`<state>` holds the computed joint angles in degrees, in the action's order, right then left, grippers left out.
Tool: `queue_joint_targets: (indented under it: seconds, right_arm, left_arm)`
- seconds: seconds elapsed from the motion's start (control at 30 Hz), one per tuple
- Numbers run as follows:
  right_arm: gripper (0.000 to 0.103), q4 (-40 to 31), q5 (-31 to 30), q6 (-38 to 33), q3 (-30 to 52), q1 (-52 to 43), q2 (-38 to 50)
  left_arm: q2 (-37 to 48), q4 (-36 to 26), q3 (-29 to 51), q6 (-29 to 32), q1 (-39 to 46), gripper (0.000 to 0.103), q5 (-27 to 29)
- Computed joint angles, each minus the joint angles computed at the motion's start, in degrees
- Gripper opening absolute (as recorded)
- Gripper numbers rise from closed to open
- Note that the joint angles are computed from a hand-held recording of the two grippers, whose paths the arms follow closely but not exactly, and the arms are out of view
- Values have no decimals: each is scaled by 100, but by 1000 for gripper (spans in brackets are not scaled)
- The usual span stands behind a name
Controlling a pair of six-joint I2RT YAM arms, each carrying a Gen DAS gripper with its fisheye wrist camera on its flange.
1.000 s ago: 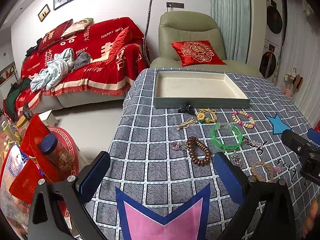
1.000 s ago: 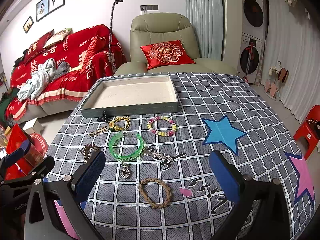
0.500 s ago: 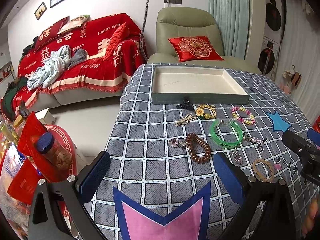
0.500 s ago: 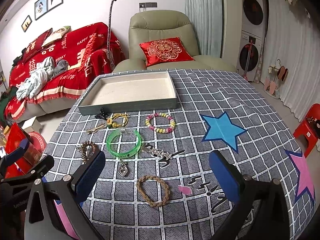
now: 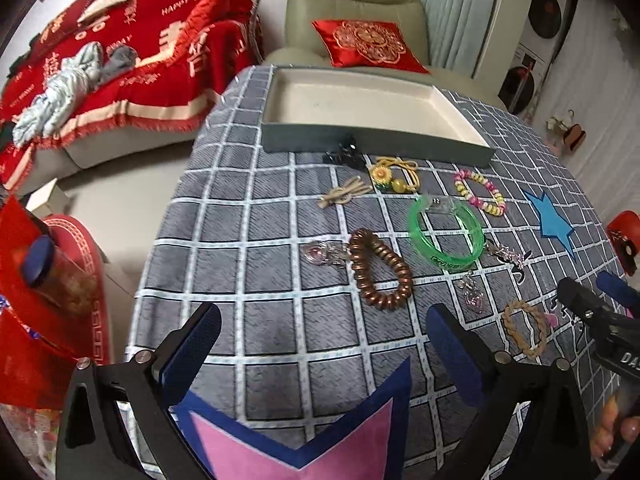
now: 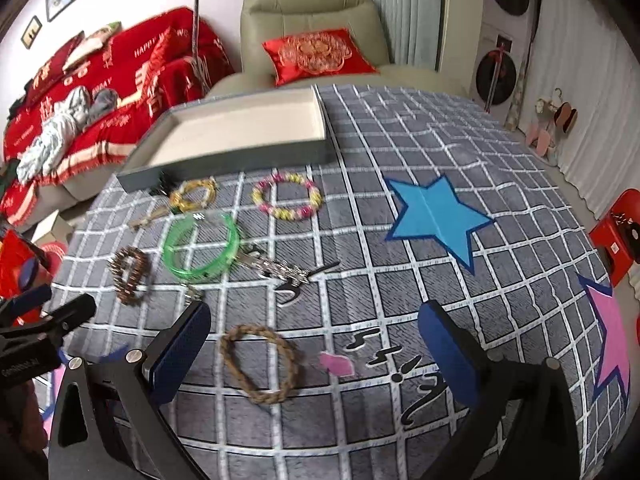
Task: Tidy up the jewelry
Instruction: 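Grasp the brown coiled hair tie with the left tool while the right tool grasps the silver star clip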
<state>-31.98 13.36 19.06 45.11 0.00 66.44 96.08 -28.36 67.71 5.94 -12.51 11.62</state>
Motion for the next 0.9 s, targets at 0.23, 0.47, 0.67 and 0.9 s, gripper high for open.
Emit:
queue_joint_targets:
  seconds: [0.23, 0.47, 0.67, 0.9]
  right_arm:
    - [103, 187, -657, -685, 194, -544, 683]
    - [92, 362, -1044, -1472, 661, -632, 1493]
    - [73, 337, -1293, -1927, 1063, -562, 2096]
    - [30, 247, -1328, -2027, 1113, -328, 2048]
  left_arm:
    - [531, -274, 458, -223, -217, 98, 33]
    - [899, -433, 773, -565, -361, 84, -1]
    - [914, -265, 751, -668, -483, 65, -202]
    - [834, -147, 633, -544, -360, 45, 64]
